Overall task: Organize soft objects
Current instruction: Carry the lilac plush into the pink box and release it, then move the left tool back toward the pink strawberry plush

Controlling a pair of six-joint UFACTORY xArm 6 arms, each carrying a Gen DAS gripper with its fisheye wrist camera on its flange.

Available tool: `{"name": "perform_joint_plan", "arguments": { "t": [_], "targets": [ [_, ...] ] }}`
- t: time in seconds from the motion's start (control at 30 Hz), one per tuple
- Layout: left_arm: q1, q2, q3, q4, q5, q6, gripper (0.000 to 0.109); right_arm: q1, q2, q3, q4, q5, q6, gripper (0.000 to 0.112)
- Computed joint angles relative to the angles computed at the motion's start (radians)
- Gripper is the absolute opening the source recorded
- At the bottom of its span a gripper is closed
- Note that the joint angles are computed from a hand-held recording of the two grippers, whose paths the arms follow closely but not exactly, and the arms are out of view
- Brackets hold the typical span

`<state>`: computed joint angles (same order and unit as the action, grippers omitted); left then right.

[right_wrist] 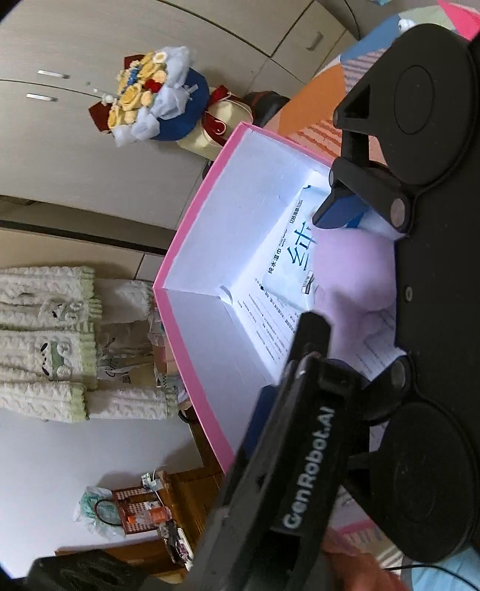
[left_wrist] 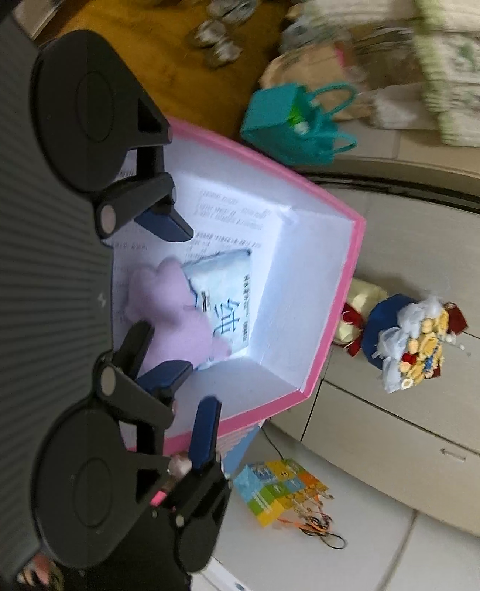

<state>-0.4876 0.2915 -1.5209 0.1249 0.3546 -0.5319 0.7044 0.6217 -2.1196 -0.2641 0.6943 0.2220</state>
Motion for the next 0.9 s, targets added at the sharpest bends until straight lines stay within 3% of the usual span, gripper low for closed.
{"name": "perform_joint_plan", "arguments": {
  "t": [0.23,0.53,0.9],
  "targets": [
    [-0.024,-0.147,0.104,0.12,-0.007,0.038,0.073,0.02,-0.15,0.183,-0.025,-0.058,0.039,0.081],
    [-0.07,-0.346,0.245,0.198,-0.01,0.051,0.075,0.056,-0.316,0.333,-0.048,-0.039,0.099,0.081],
    [-0.161,-0.508,0.347,0.071,0.009,0.234,0.077,0.099,-0.582,0.582,-0.178,-0.044,0.223,0.081]
  ]
}}
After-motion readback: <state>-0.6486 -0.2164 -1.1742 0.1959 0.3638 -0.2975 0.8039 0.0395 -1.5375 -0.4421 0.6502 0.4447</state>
